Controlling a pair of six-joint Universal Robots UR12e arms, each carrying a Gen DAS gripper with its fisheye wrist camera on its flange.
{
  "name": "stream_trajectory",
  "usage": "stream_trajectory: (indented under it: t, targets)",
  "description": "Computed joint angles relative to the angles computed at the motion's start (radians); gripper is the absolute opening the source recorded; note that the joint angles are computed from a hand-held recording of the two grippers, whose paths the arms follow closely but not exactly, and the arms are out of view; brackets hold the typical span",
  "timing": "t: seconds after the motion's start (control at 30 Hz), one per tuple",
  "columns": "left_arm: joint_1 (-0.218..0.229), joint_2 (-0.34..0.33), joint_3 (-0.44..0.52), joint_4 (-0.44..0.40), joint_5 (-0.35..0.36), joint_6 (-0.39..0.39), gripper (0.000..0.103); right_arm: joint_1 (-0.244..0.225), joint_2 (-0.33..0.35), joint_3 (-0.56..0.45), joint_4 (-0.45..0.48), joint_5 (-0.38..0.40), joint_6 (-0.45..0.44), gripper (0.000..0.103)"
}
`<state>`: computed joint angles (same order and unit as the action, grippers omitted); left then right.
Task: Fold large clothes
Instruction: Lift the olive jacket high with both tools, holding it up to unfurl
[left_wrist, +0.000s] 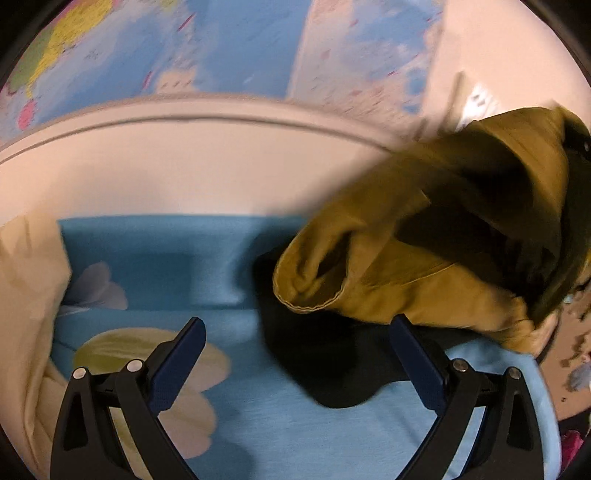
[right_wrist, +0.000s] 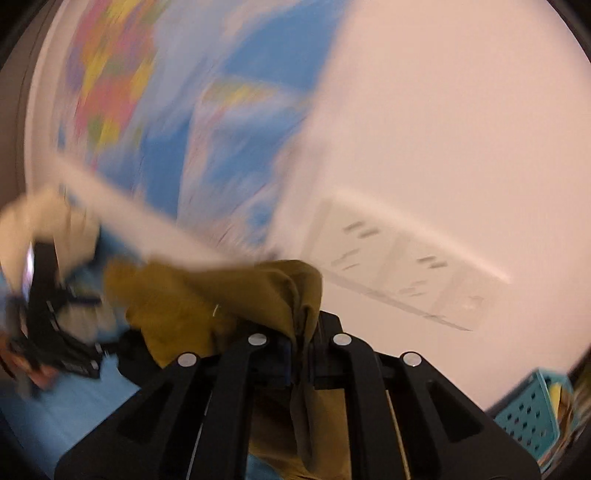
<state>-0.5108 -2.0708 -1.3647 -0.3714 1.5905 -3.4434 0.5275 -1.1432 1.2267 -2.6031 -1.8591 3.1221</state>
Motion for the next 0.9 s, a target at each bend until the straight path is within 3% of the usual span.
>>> stream_trajectory:
  t: [0.1,0.2,0.3,0.43,0.53,0.57,0.63,0.67,0.7,0.77,0.9]
  targets:
    - [-0.003,0.003,-0.013,0.056,-0.071,0.043,0.096,-0.015,-0.053,0.024,-0.021,-0.007,0.037,0.006]
    - [-0.017,-0.011,0.004,0.064,-0.089,0.092,0.096,-0.025,-0.088,0.047,-0.055,-0.014,0.057,0.006]
    - [-0.025,-0.02,0.014,0.083,-0.159,0.082,0.096,-0.033,-0.105,0.065,-0.088,-0.015,0.085,0.006]
    - [-0.058,-0.055,0.063,0.095,-0.129,0.164,0.096,-0.046,-0.142,0.105,-0.131,0.004,0.116,0.006]
    - [-0.057,-0.092,0.118,0.094,-0.118,0.122,0.096,-0.05,-0.153,0.12,-0.15,0.003,0.121,0.006]
    - [-0.05,-0.105,0.138,0.083,-0.154,0.09,0.088,-0.054,-0.163,0.131,-0.156,0.006,0.131,0.006]
    - [-0.033,-0.126,0.172,0.049,-0.253,0.052,0.06,-0.057,-0.175,0.143,-0.159,-0.004,0.135,0.005]
    - [-0.028,-0.132,0.186,0.033,-0.306,0.062,0.029,-0.059,-0.186,0.152,-0.158,-0.011,0.14,0.005]
    - [-0.026,-0.136,0.198,0.023,-0.344,0.083,0.007,-0.061,-0.193,0.156,-0.153,-0.011,0.144,0.005]
    - [-0.033,-0.133,0.213,0.034,-0.333,0.109,0.004,-0.06,-0.212,0.166,-0.156,-0.045,0.142,0.005]
    - [-0.02,-0.122,0.25,0.135,-0.386,0.039,0.002,-0.061,-0.263,0.185,-0.191,-0.092,0.137,0.004]
